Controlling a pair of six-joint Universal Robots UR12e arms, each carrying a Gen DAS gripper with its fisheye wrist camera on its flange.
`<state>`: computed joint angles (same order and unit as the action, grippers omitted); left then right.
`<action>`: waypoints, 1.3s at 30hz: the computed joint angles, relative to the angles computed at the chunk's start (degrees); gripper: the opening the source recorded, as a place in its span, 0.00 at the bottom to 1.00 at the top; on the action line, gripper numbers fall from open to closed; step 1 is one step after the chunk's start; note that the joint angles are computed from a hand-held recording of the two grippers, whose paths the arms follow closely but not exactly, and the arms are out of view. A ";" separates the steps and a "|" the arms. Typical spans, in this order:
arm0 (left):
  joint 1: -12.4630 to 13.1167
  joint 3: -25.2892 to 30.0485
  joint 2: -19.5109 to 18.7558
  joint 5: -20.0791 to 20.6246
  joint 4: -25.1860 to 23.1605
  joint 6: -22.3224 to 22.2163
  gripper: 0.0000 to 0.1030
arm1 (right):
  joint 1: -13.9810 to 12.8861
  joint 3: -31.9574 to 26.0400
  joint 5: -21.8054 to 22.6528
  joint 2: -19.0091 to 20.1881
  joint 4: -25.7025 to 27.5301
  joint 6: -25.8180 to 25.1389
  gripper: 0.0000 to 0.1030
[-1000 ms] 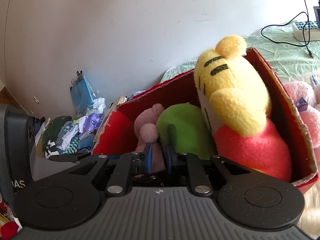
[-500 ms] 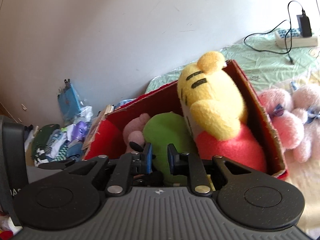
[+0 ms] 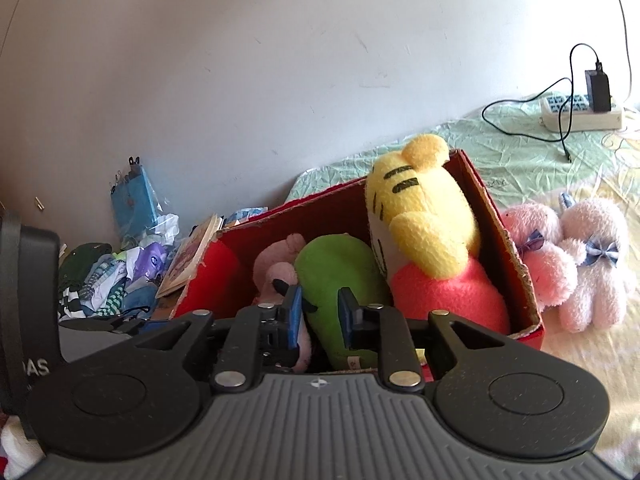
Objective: Organize objects
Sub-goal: 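Open the right gripper to release the teddy bear in the box, then withdraw the right gripper from the box toward the white bunny plush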
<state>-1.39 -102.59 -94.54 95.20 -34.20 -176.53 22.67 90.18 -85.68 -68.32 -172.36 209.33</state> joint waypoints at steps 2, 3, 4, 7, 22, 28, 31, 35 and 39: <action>0.03 -0.29 0.48 0.13 0.21 -0.39 0.98 | 0.37 0.32 -1.14 -0.23 -0.52 -0.59 0.24; -0.01 -0.44 0.74 0.50 0.26 -0.49 0.98 | 0.61 0.48 -1.95 -0.33 -0.75 -0.92 0.25; -0.05 -0.56 0.99 0.77 0.22 -0.58 0.98 | 0.85 0.57 -2.75 -0.42 -0.81 -1.23 0.26; -0.19 -1.07 1.78 1.59 0.36 -1.13 0.98 | 1.28 1.03 -3.93 -0.69 -1.48 -1.53 0.30; -0.72 -2.62 4.01 4.33 -0.80 -3.14 0.98 | 1.74 3.16 -2.66 -2.13 -2.90 -0.49 0.32; -0.92 -2.75 4.31 4.46 -3.05 -4.00 0.98 | 1.69 3.95 -1.45 -2.59 -2.24 0.38 0.31; -1.13 -2.68 4.26 4.72 -4.13 -4.20 0.98 | 1.64 4.36 -0.96 -2.80 -1.89 0.73 0.31; -1.50 -2.68 4.18 4.96 -5.28 -4.39 0.98 | 1.53 4.90 -0.45 -3.13 -1.32 1.36 0.31; -1.98 -2.64 3.95 5.44 -6.22 -4.57 0.98 | 1.26 5.53 0.13 -3.44 -0.73 2.16 0.31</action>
<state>-3.37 -105.22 -90.59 100.64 -40.43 -181.10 23.93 95.71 -85.55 -71.76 -173.08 211.49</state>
